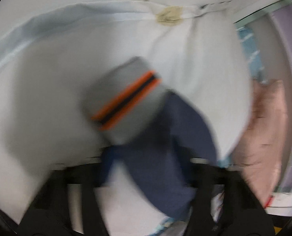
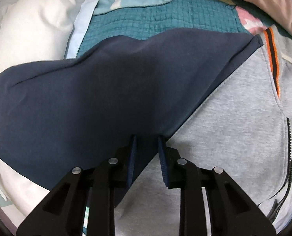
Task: Fold large clothes
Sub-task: 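Carry the sleeve cuff with the left tool across the jacket body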
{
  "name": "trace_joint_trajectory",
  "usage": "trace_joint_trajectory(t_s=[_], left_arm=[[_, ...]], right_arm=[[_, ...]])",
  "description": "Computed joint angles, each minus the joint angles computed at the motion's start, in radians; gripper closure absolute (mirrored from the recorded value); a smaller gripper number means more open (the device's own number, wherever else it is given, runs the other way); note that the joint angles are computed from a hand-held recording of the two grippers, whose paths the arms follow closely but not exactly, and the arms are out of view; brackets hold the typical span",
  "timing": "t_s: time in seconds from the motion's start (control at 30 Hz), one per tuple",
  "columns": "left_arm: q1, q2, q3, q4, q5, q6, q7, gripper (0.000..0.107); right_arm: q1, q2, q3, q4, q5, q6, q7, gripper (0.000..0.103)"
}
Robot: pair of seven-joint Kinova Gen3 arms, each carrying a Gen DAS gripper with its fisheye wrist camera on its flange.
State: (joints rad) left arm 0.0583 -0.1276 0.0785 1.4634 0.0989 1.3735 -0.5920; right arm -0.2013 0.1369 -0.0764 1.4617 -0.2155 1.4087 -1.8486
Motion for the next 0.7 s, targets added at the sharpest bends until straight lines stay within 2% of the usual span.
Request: trace_joint_trajectory(t_s=[0.03,0.13,0.33,0.47,0.53,0.7], left_arm=[[0.011,-0.005,-0.01,0.005,0.0,-0.006,-0.013,0.079],[0.002,-0.044,-0.008,0.041,0.016,-0.052,-0.067,0.085],[0.029,-0.003,0.022,-0.049,-0.011,0.022,-0.077,0.086],[0.056,0.014,0.07,-0.108,-0.074,0.072,-0.048,0.087],[0.076,0.017,0.084,-0.125,-0.099,0.079,-0.041,0.087],[0.13,0.012,0.127,-0.162,-0.145,0.076,-0.009,0.088]], right_arm=[[0.011,-0.001,0.005,0.007,-0.019,-0.005,0.011,0.081],[0.026,-0.009,0.007,0.019,-0.03,-0.017,0.055,0.082],[0.027,-0.032,0.008,0.046,-0.024,-0.039,0.061,0.083],[0.01,-0.062,0.0,0.105,-0.007,-0.083,0.038,0.083],[-0.002,-0.089,-0.007,0.154,-0.006,-0.109,0.017,0.083],[-0.001,-0.102,-0.002,0.146,-0.017,-0.091,0.018,0.083]])
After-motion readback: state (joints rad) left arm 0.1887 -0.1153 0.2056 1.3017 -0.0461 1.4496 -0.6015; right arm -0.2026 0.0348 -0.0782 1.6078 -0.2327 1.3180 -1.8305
